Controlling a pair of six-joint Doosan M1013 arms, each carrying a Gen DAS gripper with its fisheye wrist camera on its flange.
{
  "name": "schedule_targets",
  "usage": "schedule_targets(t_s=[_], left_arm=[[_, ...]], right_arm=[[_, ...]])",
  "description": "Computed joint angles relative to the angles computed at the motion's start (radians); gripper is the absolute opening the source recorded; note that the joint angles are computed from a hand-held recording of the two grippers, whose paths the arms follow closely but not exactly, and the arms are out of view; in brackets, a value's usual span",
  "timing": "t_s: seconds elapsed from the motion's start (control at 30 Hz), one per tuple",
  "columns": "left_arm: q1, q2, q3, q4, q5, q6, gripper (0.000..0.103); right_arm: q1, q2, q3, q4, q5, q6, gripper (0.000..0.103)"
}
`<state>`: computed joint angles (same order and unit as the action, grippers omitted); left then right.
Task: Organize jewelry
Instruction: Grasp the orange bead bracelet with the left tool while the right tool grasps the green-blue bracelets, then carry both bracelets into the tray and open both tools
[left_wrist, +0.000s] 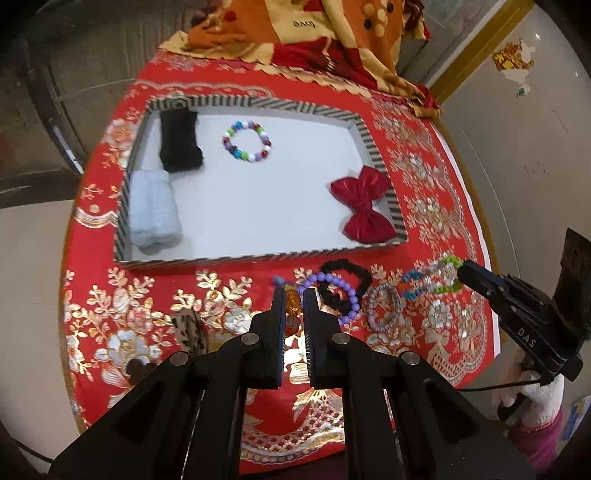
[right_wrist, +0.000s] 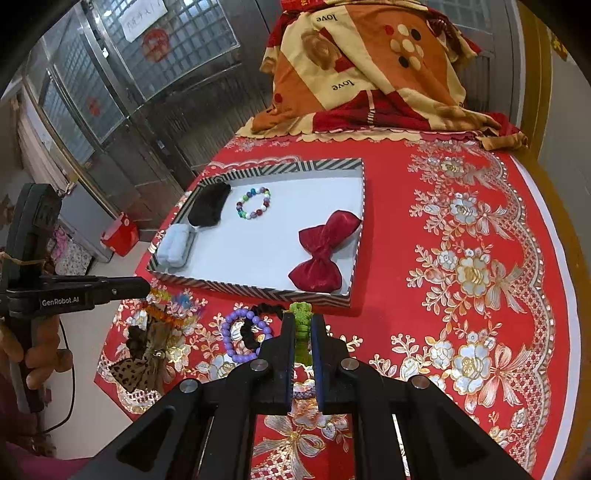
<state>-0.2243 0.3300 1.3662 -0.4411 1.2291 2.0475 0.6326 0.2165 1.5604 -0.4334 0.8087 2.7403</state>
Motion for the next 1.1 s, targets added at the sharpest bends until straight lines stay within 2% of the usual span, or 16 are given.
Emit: schedule_targets(t_s=[0.53,0.8,1.1], left_arm=[[-0.004,-0.006,-0.026,0.044,-0.084,-0.057,0.007],[-0.012,0.011,-0.052,0.082,-0.102,-0.083,0.007],[-0.021,0.051,-0.106,0.095,-0.09,-0.105,0.007]], right_arm=[[-0.011,0.027,-0.074,0.006,0.019,-0.102,0.008],[-0.026,0.051,-0.118,0.021,0.016,-0.162,0.008],[-0.057,0.094,-0.182,0.068,0.021,-0.259,0.008]])
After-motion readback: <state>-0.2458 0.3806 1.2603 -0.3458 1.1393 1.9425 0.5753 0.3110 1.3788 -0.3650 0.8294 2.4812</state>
